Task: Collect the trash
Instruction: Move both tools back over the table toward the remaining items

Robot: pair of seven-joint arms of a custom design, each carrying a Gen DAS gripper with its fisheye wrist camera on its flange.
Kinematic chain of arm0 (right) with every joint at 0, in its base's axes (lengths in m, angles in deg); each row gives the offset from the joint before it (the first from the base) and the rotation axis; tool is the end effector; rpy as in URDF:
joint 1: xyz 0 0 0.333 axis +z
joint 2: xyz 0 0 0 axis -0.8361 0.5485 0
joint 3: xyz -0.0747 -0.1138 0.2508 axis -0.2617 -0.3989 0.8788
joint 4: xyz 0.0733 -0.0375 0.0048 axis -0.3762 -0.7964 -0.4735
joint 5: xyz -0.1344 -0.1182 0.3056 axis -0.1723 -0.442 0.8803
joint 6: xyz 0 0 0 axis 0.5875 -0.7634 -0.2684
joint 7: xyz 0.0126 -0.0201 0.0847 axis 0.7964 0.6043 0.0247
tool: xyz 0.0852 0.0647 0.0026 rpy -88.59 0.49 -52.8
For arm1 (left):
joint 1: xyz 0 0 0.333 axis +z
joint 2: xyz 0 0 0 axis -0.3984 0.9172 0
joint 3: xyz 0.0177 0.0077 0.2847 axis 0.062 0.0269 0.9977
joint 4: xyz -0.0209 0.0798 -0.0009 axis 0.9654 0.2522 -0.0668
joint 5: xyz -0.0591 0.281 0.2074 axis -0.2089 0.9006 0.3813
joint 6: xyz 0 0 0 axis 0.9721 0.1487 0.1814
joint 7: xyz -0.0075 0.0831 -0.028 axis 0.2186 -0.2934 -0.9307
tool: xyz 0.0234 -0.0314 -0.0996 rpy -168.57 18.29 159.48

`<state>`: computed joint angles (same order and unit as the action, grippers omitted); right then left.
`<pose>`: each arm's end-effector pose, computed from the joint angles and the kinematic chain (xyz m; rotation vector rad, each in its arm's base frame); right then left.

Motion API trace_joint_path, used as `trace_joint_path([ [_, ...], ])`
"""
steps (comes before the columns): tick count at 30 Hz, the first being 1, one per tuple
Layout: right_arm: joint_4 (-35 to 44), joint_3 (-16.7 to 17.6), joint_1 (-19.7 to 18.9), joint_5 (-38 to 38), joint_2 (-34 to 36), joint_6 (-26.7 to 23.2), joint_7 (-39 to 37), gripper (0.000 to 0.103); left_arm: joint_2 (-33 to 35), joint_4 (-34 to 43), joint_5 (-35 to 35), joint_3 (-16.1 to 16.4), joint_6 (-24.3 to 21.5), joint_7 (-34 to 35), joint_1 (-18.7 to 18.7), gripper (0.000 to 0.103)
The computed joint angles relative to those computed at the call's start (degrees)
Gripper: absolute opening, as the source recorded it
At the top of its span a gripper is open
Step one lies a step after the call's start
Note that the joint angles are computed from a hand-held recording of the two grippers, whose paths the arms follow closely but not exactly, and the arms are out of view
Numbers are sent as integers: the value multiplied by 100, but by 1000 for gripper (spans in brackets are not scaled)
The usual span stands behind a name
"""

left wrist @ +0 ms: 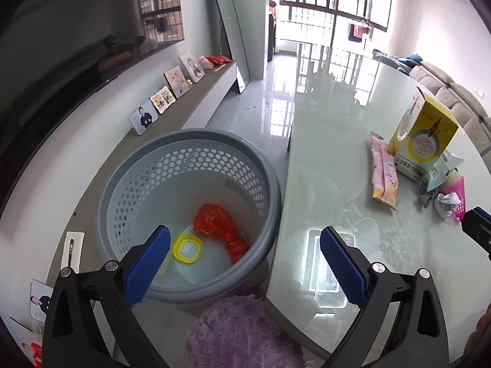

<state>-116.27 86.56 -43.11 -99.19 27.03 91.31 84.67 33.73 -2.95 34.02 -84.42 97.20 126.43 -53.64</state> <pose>0.5113 0.1879 0.4784 -1.4157 2.0034 -0.6135 0.6125 -0.3932 0.4537 -1.5144 2.1436 -0.7767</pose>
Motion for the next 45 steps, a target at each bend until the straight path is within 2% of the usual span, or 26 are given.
trace_joint_path([
  [8,-1111,42,-408,-240,-1033,-23,479,64,180,431,1,-104,-174,149,-273,96],
  [14,-1502,114,-754,-180,-1474,-64,493,64,324,784,-9,-131,-334,248,-491,96],
  [32,-1858,167,-1320,-267,-1666,168,679,64,863,1874,-30,-93,-963,510,-821,96],
  [45,-1897,141,-1396,-236,-1619,122,670,64,1231,2498,-180,-84,-1244,672,-839,96],
])
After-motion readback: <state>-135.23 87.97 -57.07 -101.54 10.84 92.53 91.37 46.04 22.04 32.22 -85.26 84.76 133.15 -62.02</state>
